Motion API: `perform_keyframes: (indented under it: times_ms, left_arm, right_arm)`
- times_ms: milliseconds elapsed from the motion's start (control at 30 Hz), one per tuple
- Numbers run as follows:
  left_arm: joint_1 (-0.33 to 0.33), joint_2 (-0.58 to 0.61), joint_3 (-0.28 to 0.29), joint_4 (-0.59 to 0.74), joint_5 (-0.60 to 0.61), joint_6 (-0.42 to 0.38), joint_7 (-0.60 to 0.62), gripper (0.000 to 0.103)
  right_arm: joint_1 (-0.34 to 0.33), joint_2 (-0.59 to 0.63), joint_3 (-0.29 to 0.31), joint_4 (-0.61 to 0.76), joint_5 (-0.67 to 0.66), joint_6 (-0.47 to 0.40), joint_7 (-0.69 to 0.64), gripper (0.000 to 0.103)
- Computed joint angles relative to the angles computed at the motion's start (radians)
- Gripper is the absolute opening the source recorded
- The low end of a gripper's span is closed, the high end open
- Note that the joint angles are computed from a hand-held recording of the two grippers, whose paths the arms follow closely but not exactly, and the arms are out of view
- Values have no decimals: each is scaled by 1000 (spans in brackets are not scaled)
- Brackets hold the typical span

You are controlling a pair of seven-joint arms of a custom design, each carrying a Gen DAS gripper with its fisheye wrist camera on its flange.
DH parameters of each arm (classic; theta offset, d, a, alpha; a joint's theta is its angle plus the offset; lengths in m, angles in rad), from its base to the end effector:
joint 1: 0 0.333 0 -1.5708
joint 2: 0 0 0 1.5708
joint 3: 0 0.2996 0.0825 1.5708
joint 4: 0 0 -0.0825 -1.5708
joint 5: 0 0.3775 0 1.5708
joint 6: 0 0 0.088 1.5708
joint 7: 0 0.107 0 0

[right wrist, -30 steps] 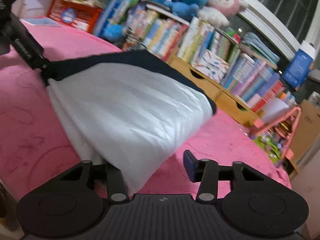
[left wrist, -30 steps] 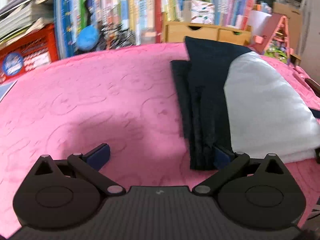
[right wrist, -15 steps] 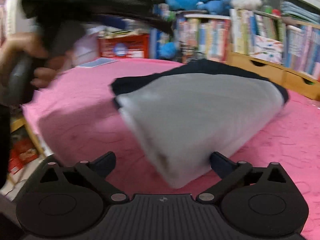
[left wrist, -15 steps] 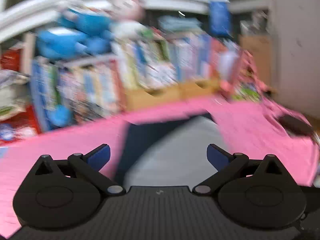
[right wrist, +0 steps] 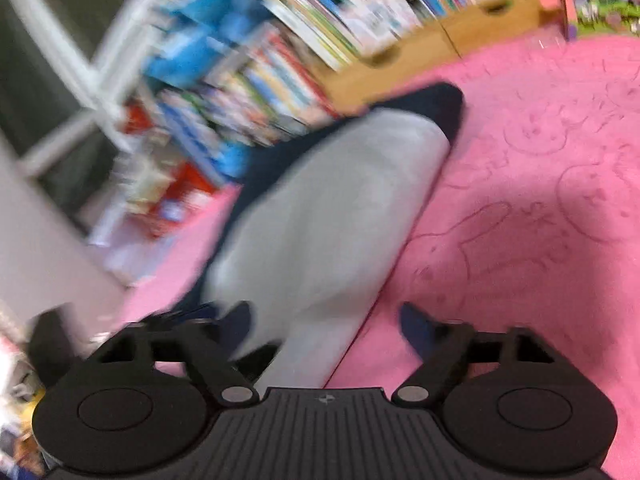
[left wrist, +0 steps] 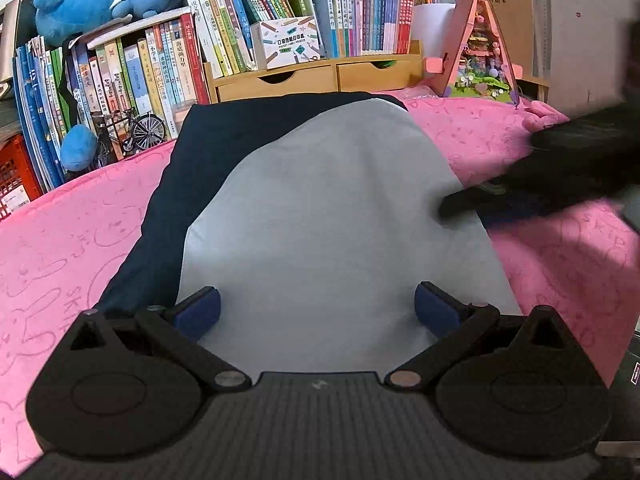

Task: Fold clothes

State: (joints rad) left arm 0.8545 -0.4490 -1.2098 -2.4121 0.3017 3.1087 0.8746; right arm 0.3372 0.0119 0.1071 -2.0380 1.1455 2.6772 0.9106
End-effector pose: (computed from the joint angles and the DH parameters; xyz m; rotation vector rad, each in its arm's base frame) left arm 0.4637 -0.2345 0.4444 -1.5372 1.7272 -0.7629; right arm 0.5401 0.2259 0.4798 -1.6949 1.3798 0.0908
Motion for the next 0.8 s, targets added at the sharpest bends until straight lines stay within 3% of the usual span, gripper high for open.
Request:
perform_keyframes:
  times_ms: [33,100,200,333,633,700,800]
  left_arm:
    - [2,-3,-2,0,-1,-2,-3,103]
    - [5,-12,-8,0,-3,-7,-12,103]
    - [4,-5,-6,3,0,-11,-11,103]
    - [-6,-3,6,0,5,-11,-14,103]
    - [-14,-8,12,-2,17,-15,-31,103]
    - [-11,-8,8,0,19,-16,-35,103]
    - [-9,-11,7,-1,20,-15,-38,103]
  right_arm:
    - [10,40,8,38,-65,47,63,45]
    - [17,118,16,124,-187,96,191,45]
    - [-14,223,20,259,-289,41,364,41]
    - [-105,350,60,417,-237,-57,448,40]
    - [-99,512,76,606,-490,59,607,40]
    - [-84,585,58,711,-570,45,674,39]
    - [1,687,-61,864,-771,69,837,22]
